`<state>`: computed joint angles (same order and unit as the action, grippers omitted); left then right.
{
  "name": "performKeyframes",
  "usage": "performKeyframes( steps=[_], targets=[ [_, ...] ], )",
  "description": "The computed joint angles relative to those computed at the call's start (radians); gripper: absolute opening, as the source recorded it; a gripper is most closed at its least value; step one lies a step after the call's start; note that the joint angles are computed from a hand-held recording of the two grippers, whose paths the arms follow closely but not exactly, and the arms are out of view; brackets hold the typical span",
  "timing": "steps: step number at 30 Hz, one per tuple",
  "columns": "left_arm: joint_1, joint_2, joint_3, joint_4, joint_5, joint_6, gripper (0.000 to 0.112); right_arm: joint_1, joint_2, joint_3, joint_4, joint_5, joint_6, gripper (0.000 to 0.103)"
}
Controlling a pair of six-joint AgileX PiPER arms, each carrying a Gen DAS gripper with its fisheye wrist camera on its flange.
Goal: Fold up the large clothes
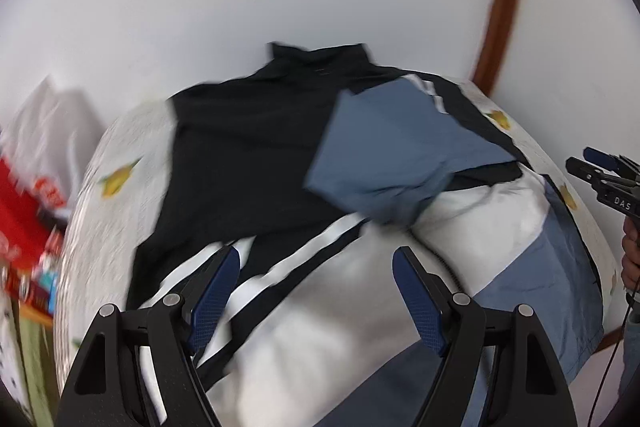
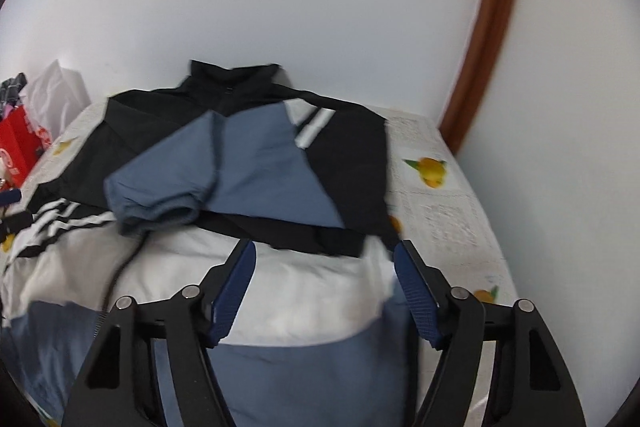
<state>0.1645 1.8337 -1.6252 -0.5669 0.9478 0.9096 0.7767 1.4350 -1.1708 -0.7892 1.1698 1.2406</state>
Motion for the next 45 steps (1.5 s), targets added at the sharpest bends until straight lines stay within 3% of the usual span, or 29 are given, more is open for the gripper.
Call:
performKeyframes(
  steps=[2,8,14,20,23,25,28,32,36,42,45],
  targets=[
    [-0.066,-0.001,-0.003,0.033,-0.027,-0.024,0.077,-0.038,-0.051,0.066,0.009,-0.023,0.009,0.061],
    [-0.22,0.034,-0.012,0.131,-0.097,-0.109,0.077,-0.2,-0.208,0.249,0.02,-0.161,0.036,0.059],
    [-0.341,0.123,-0.031,0.269,-0.175,-0.207,0.077,-0.312,-0.222,0.356,0.014,-0.258,0.025,0.059],
    [-0.407,0.185,-0.033,0.406,-0.253,-0.274,0.069,-0.342,-0.207,0.407,-0.004,-0.298,0.023,0.059],
    [-0.421,0.202,-0.023,0.471,-0.297,-0.334,0.056,-0.332,-0.192,0.413,-0.011,-0.289,0.025,0.059],
    [-0.425,0.195,-0.005,0.519,-0.345,-0.392,0.028,-0.321,-0.183,0.406,-0.011,-0.284,0.025,0.059],
    [-0.388,0.194,-0.048,0.421,-0.29,-0.324,0.012,-0.283,-0.155,0.37,-0.019,-0.249,0.034,0.059],
    [-0.313,0.161,-0.094,0.306,-0.248,-0.253,0.011,-0.23,-0.114,0.287,-0.014,-0.212,0.011,0.059],
    [-0.228,0.188,-0.223,0.26,-0.187,-0.295,0.011,-0.176,-0.042,0.174,-0.039,-0.17,-0.017,0.059],
    [-0.114,0.358,-0.567,0.273,-0.033,-0.425,0.011,-0.216,0.101,0.017,-0.013,-0.234,-0.088,0.059],
    [-0.067,0.498,-0.806,0.272,0.109,-0.481,0.011,-0.246,0.175,-0.043,-0.007,-0.287,-0.117,0.059]
  ],
)
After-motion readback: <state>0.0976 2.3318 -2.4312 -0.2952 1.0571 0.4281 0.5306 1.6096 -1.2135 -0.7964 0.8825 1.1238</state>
